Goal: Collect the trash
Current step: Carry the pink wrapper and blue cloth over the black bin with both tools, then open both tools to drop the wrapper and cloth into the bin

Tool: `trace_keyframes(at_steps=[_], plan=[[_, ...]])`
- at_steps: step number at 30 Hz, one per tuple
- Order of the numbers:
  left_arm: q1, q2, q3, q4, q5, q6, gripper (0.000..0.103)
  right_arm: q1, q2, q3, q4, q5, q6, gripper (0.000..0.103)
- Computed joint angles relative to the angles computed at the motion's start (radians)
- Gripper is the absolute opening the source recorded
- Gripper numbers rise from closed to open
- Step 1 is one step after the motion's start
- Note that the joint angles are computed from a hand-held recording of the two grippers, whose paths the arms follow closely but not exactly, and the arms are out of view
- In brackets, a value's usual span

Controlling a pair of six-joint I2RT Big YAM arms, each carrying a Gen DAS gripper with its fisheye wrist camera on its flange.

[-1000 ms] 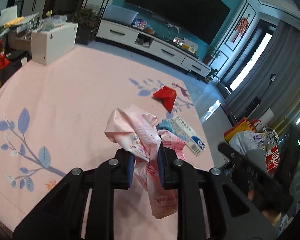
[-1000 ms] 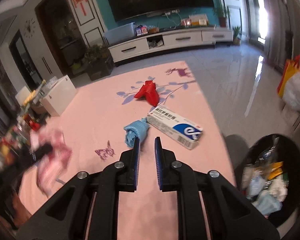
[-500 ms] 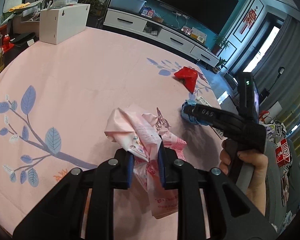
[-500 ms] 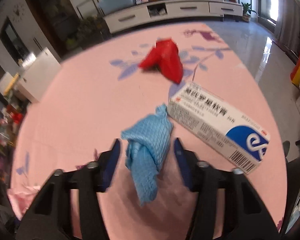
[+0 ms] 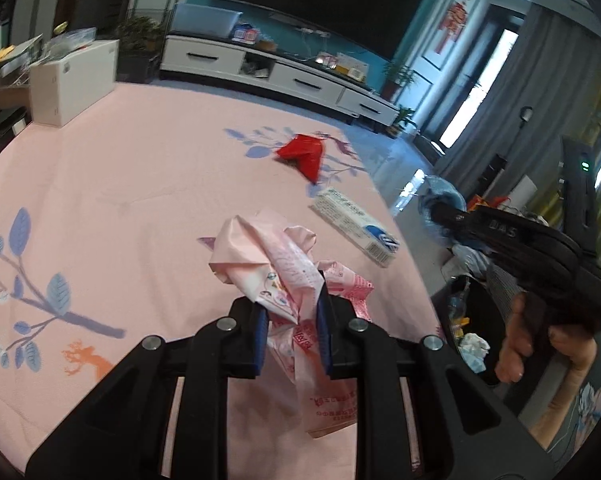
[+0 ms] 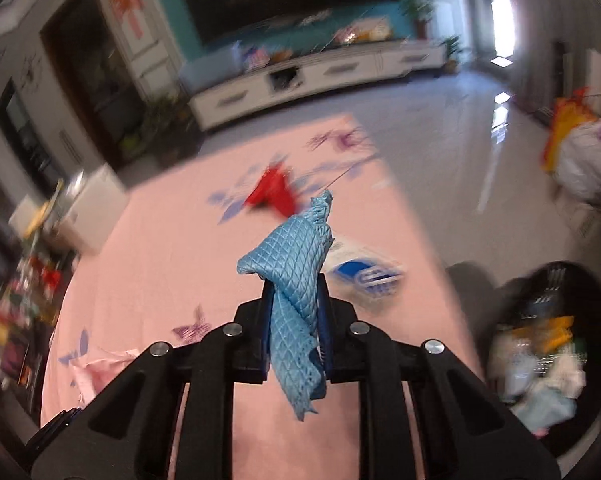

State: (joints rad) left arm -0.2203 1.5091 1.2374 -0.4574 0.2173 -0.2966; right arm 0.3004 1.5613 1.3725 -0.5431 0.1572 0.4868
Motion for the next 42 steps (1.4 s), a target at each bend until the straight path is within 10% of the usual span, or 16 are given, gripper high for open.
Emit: trace_keyframes(at_steps=[4,29,38,42], plan=[[-0.075,0.034,0.054,-0.007,0.008,0.007,0.022,-0.039,-0.116,-0.120,-0.020,0.193,0.084,0.020],[-0.406,0.481,0.576,-0.301,0.155,0.108,0.029,-0.401,-0.257,-0.376,0.009,-0.074,0.331,0.020],[-0.407,0.519,0.625,-0.335,0.170,0.083,0.071,-0.403,-0.207,-0.332,-0.040,-0.111,0.296,0.029],[-0.383,0.501,0.628,-0.355,0.162,0.100,0.089,-0.396,-0.217,-0.335,-0.014,-0.109,0.284,0.059]])
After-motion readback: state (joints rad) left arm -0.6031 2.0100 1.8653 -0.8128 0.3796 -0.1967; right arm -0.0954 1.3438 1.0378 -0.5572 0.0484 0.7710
